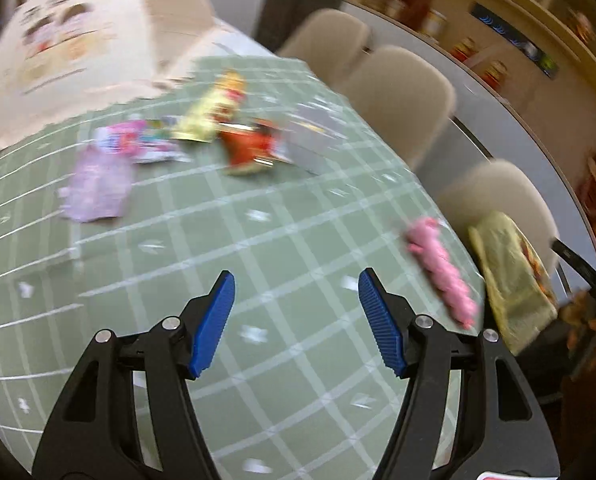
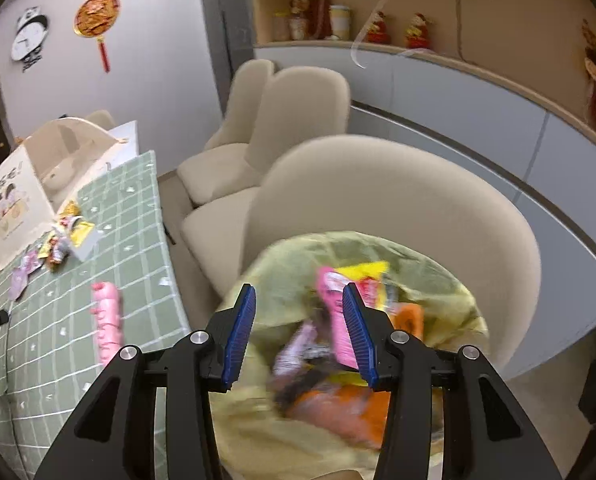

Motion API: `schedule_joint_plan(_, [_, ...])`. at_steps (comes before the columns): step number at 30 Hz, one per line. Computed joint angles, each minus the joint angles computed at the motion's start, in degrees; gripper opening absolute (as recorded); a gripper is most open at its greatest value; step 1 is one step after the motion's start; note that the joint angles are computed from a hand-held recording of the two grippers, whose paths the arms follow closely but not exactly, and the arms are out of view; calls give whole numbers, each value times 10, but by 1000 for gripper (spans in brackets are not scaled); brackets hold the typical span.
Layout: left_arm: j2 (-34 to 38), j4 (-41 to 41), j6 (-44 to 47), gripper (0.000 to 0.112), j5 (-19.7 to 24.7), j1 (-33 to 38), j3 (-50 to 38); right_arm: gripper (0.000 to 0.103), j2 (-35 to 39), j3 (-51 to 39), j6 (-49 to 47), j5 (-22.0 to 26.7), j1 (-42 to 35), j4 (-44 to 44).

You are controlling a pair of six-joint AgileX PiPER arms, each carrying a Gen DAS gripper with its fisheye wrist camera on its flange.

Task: Collect trash
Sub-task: 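Move the right tool back to the table and grasp the red snack wrapper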

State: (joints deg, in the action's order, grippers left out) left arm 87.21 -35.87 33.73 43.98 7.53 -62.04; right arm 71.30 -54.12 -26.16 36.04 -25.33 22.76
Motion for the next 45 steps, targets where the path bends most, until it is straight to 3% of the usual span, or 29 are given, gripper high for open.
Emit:
schedule_joint_plan(7, [43, -37, 73, 61, -41, 111, -22, 50, -10, -13, 59, -12, 125, 8])
schedule_joint_plan(10, [80, -34, 79, 61, -48, 137, -58, 52, 10, -27, 109, -24, 196, -27])
schedule_joint_plan(17, [194, 11, 43, 61, -53, 157, -185, 53, 101, -81, 177, -22, 338, -87])
schedule_joint_plan(21, [227, 11, 22, 61, -43, 165, -214, 53, 199, -143, 277, -34, 437, -186])
schedule_joint_plan(31, [218, -49, 67, 61, -11, 198, -193, 53, 437, -407, 245, -22, 526, -114])
schedule_joint_plan(35, [206, -69, 80, 61, 1, 213, -182, 53, 536, -543, 341, -6, 561, -249])
schedule_joint_plan(38, [202, -68, 98, 61, 3, 213, -182, 49, 599, -635, 343, 32, 577, -323])
schedule_joint_plan(39, [202, -67, 101, 61, 2, 213, -182, 38, 610, -652, 318, 46, 576, -313])
schedule_joint_plan(40, [204, -65, 105, 61, 1, 213, -185, 35, 619, -668, 285, 63, 572, -284])
schedule_joint_plan(45, [226, -48, 88, 61, -2, 205, -210, 31, 559, -568, 212, 37, 544, -171])
